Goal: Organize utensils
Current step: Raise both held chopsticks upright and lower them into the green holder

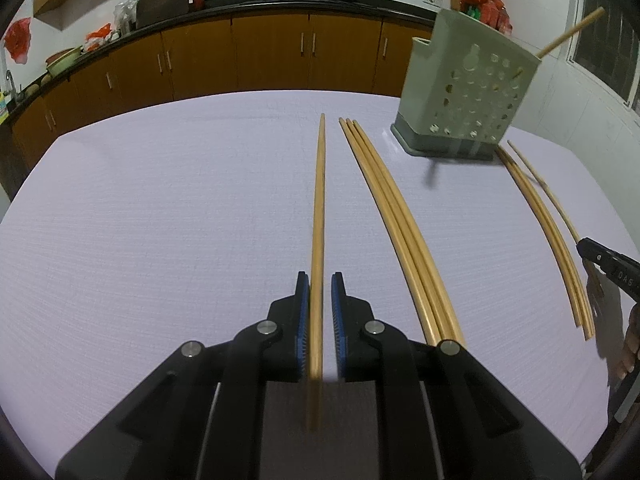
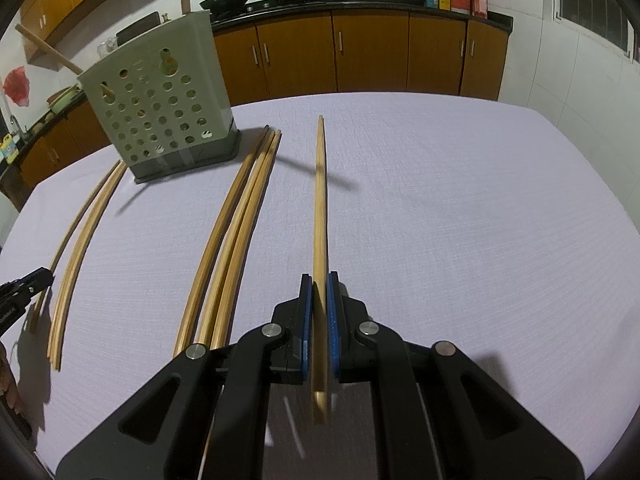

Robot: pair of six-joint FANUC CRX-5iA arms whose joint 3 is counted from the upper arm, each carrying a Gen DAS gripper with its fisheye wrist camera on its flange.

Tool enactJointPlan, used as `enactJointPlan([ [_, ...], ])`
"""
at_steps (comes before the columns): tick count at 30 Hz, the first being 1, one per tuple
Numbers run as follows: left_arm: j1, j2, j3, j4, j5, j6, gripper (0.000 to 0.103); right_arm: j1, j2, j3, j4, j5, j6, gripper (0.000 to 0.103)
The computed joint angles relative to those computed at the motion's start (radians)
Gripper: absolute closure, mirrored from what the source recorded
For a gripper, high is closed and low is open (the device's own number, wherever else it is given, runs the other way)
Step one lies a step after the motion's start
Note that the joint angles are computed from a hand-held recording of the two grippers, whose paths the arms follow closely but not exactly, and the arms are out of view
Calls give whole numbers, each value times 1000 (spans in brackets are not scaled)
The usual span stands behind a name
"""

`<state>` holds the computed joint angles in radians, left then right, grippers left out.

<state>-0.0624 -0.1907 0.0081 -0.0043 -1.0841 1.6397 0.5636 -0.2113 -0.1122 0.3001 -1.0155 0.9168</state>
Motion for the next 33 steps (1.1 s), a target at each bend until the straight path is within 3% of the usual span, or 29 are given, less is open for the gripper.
enactJointPlan([
  [7,13,-11,-8,22,11,-18,95,5,-27,-25,16,25,-19,95],
  [14,34,-80,-10,63,95,-45,95,30,-109,-70,158,122,-115,95],
  [22,46,-100,57,95,194,-52,95,33,-132,-55,274,203,-162,95],
  [33,48,-70,154,147,212,-128,96,30,-113,18,331,259,-160,95],
])
